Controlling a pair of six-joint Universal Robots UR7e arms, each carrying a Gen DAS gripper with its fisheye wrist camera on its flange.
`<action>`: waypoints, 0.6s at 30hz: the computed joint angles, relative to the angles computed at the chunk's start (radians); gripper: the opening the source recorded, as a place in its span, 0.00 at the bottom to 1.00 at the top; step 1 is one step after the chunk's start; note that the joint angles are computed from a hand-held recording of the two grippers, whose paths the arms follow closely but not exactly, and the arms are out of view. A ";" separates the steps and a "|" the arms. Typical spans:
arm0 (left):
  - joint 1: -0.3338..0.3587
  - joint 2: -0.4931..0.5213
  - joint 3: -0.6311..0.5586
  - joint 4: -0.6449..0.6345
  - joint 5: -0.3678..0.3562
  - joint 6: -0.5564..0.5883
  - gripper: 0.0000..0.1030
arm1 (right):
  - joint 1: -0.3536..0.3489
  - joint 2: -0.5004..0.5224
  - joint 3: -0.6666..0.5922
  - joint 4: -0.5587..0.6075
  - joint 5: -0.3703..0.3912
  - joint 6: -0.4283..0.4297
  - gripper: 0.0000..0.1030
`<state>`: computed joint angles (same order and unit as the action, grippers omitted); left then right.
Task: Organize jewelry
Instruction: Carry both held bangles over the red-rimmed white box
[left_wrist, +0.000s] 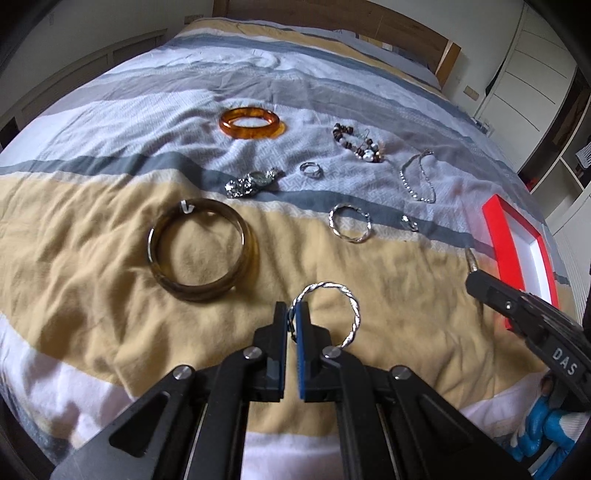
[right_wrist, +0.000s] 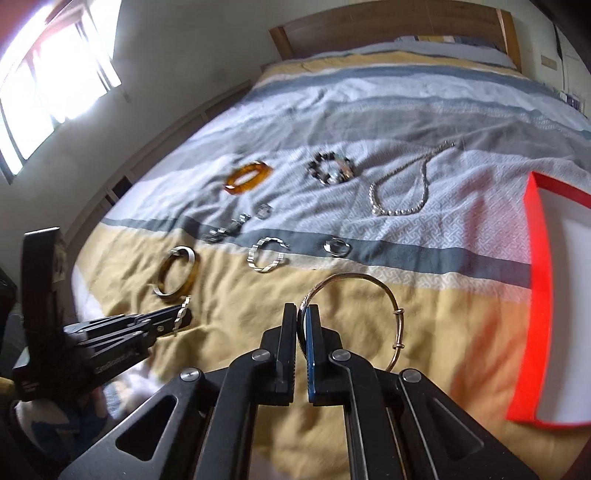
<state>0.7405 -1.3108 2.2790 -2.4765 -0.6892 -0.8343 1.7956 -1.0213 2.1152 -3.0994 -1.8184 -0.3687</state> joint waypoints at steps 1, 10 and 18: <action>-0.014 -0.009 0.002 0.021 0.007 -0.015 0.03 | 0.006 -0.013 0.012 -0.007 0.004 0.002 0.04; -0.118 0.012 -0.031 0.052 -0.003 -0.023 0.03 | 0.025 -0.187 0.113 -0.030 0.008 0.002 0.04; -0.141 0.211 -0.168 -0.084 -0.081 0.128 0.03 | -0.068 -0.352 0.147 -0.027 -0.053 -0.060 0.04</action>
